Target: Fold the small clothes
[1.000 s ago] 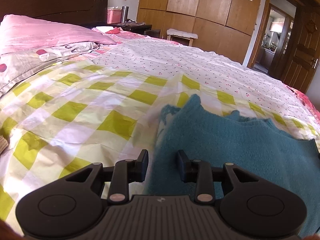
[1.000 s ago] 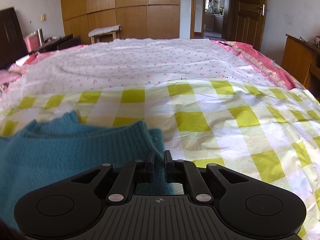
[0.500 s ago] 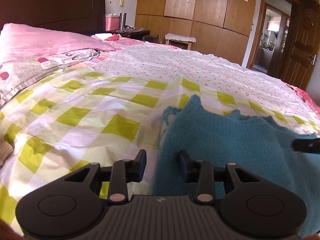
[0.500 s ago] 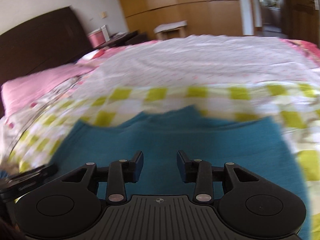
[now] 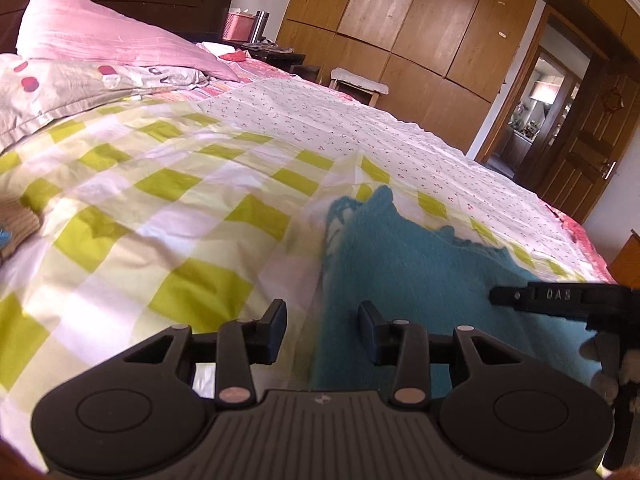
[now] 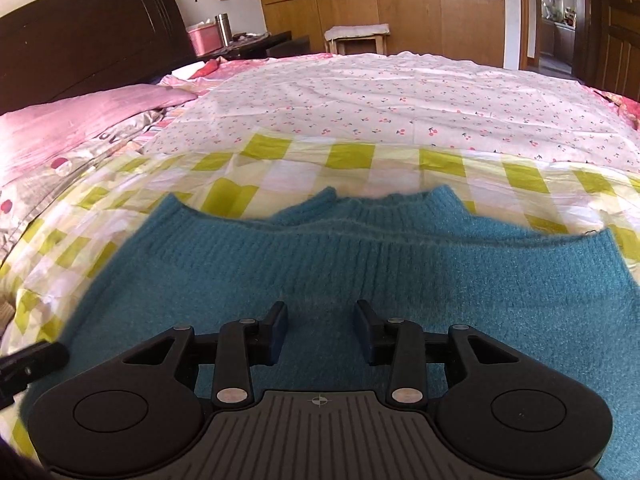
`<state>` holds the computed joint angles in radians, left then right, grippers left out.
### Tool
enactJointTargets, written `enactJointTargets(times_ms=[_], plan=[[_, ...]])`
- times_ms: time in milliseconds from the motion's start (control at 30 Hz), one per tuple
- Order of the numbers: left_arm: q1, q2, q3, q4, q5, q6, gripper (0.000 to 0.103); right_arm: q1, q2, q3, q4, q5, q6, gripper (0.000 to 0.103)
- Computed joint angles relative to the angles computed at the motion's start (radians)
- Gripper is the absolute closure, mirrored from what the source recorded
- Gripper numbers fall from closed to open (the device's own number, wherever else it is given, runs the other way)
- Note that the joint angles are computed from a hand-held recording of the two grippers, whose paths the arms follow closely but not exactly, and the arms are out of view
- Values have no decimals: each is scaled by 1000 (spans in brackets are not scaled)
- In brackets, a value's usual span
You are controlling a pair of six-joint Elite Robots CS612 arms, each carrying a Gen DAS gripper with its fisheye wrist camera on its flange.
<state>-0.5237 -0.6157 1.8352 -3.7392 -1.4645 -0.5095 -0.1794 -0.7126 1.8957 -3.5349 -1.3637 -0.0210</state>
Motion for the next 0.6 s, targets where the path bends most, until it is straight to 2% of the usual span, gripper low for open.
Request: enactJointTargets(times_ms=[167,233,333,600], plan=[[-12,-2,33,-43,36,28,50,15,-26,-6,42,62,-13,65],[-11,1,41,-55,21,16,48,21,-35,-16,85,107,-14,56],[-1,14,41,-66,-24,-12,46,43,-42,-41,166,144,-15,51],[25,27,35,-84,-114,-36,45,126,-19,-136,320,59,-25,44]])
